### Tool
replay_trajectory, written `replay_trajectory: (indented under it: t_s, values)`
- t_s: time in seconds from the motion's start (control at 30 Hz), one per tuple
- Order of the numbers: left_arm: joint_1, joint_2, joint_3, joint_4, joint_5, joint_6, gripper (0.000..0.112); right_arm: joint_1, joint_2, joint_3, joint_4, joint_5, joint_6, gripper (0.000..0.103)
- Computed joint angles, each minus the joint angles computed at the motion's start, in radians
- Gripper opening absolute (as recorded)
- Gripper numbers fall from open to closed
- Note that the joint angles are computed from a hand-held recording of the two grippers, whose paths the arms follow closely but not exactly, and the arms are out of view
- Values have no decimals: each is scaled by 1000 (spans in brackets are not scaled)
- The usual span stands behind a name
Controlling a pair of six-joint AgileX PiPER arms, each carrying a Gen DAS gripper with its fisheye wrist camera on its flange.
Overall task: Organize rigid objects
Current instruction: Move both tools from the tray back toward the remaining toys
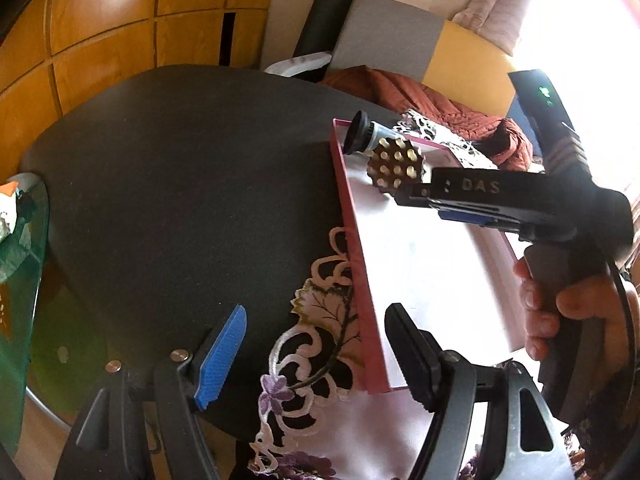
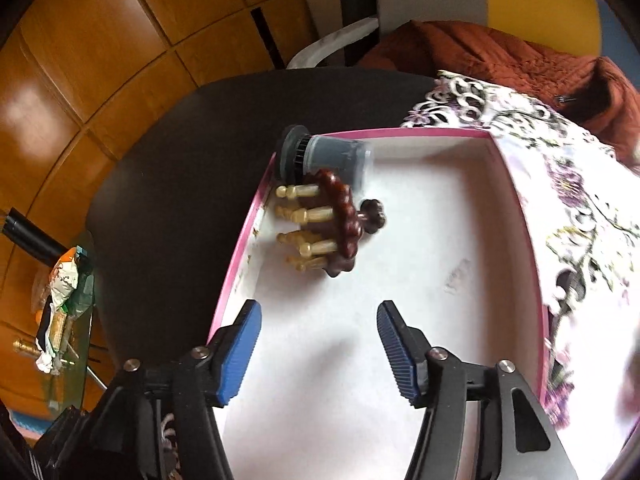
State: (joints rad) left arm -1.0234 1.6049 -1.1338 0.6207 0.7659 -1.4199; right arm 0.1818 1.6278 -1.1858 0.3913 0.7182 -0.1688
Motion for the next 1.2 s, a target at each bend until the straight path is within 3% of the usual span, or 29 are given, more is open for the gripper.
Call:
replay_trajectory:
  t_s: [0.4, 0.53, 0.87, 1.2]
  values:
    - [-69, 9, -58, 41, 74, -11, 73, -2, -299, 210, -169, -66, 59, 83]
    - [-93, 16, -78, 49, 95, -2, 73, -65, -376, 268, -157, -73, 19, 86]
    - [-136, 60, -162, 51, 160, 47, 73, -393, -501, 347, -44, -14, -219, 98]
    - [-160, 118, -250, 35, 200, 119, 73, -794, -481, 299, 111, 65, -542, 103]
